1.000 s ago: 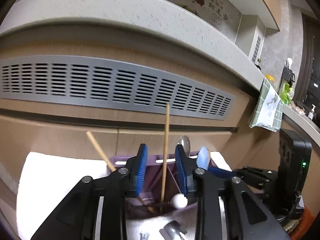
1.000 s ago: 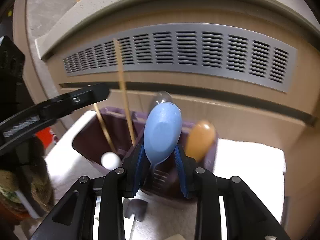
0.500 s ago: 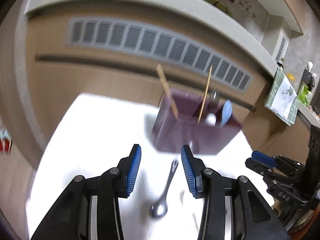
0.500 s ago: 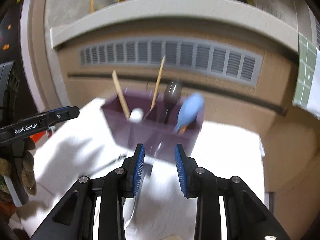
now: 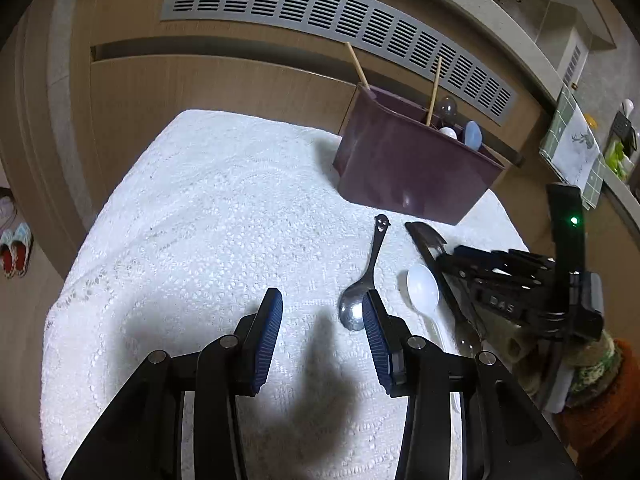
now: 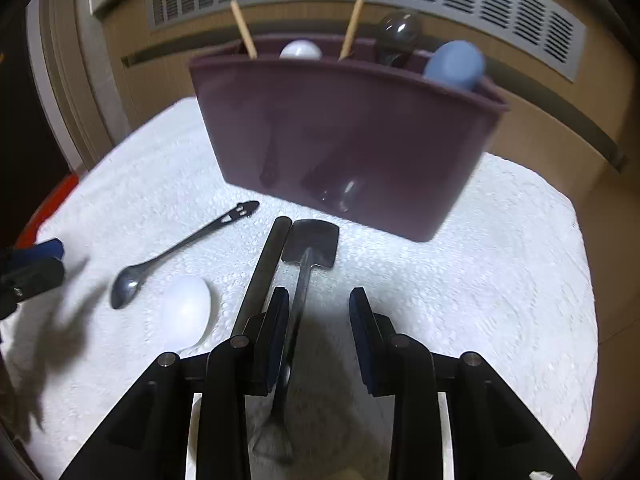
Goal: Organize utensils
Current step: 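Grasp the dark spatula handle with the right gripper while the left gripper moves toward the white spoon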
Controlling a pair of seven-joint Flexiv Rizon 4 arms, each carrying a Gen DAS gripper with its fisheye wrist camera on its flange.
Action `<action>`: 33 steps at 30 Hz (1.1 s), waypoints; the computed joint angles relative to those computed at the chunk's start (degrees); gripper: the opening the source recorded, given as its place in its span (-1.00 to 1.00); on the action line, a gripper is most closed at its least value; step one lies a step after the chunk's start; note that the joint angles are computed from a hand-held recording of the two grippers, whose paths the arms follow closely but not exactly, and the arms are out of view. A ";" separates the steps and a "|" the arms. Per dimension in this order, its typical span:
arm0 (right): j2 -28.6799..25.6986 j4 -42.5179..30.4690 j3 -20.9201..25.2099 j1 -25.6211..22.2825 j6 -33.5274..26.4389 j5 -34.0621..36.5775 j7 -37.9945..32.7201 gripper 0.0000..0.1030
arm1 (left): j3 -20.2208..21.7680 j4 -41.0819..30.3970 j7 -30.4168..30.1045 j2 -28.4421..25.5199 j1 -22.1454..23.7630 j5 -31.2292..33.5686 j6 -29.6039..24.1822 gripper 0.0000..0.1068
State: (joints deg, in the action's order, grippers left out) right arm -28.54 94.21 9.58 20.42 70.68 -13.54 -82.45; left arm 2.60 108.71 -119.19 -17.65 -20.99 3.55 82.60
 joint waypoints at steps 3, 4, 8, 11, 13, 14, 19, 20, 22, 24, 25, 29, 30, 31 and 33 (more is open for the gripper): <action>-1.59 -1.99 -0.69 0.87 0.19 -0.81 0.88 -0.43 | -1.14 0.17 1.00 -0.34 0.66 -0.90 0.33 -0.20; -2.23 -3.15 -0.33 0.74 -0.29 -0.42 0.89 -0.43 | -1.45 0.17 1.41 -0.47 0.74 -1.23 0.25 -0.20; -4.56 -7.73 0.65 0.76 -3.43 1.05 0.56 -0.39 | -1.89 -0.32 2.51 -0.84 0.54 -2.05 -0.73 -0.20; -5.28 -9.06 0.02 1.62 -4.37 0.86 1.05 -0.39 | -2.07 -0.85 2.98 -0.97 0.22 -2.28 -1.89 -0.20; -5.54 -10.06 0.48 1.30 -5.61 1.62 0.89 -0.41 | -2.70 -1.05 3.67 -1.01 0.33 -2.74 -2.44 -0.20; -5.55 -10.33 0.93 0.90 -5.94 2.36 0.64 -0.42 | -2.94 -1.15 3.96 -0.99 0.31 -2.93 -2.74 -0.20; -1.31 -3.88 0.62 -0.56 -2.22 3.96 0.95 -0.43 | -3.21 -2.61 4.62 -1.46 -0.52 -2.45 -4.31 -0.20; -0.01 -1.81 0.60 -1.05 -0.99 4.30 1.13 -0.43 | -3.40 -2.91 4.87 -1.63 -0.58 -2.52 -4.60 -0.20; 2.98 2.70 1.13 -2.61 1.38 6.07 1.95 -0.43 | -3.90 -3.52 5.42 -2.02 -0.63 -2.89 -5.17 -0.20; 5.58 6.55 0.89 -3.33 3.16 6.93 3.61 -0.43 | -4.06 -4.70 5.50 -2.73 -1.00 -3.11 -6.22 -0.20; 7.01 9.16 -0.50 -2.88 4.99 6.17 5.61 -0.43 | -4.11 -5.28 5.52 -3.10 -1.12 -3.22 -6.66 -0.20; 10.07 15.98 -3.02 -2.65 12.89 3.34 10.76 -0.43 | -3.05 -9.20 4.13 -5.42 -2.59 -2.13 -8.99 -0.20; 10.55 17.29 -3.91 -2.10 14.99 2.28 12.11 -0.43 | -2.08 -10.89 3.12 -6.24 -3.46 -1.12 -10.42 -0.20; 11.21 19.15 -6.31 -0.50 17.88 0.23 14.38 -0.43 | -1.53 -12.17 2.48 -6.83 -3.98 -0.31 -11.58 -0.20; 11.98 21.36 -11.07 2.95 21.56 -3.86 18.86 -0.43 | -1.24 -14.85 2.21 -8.12 -4.58 1.03 -14.11 -0.20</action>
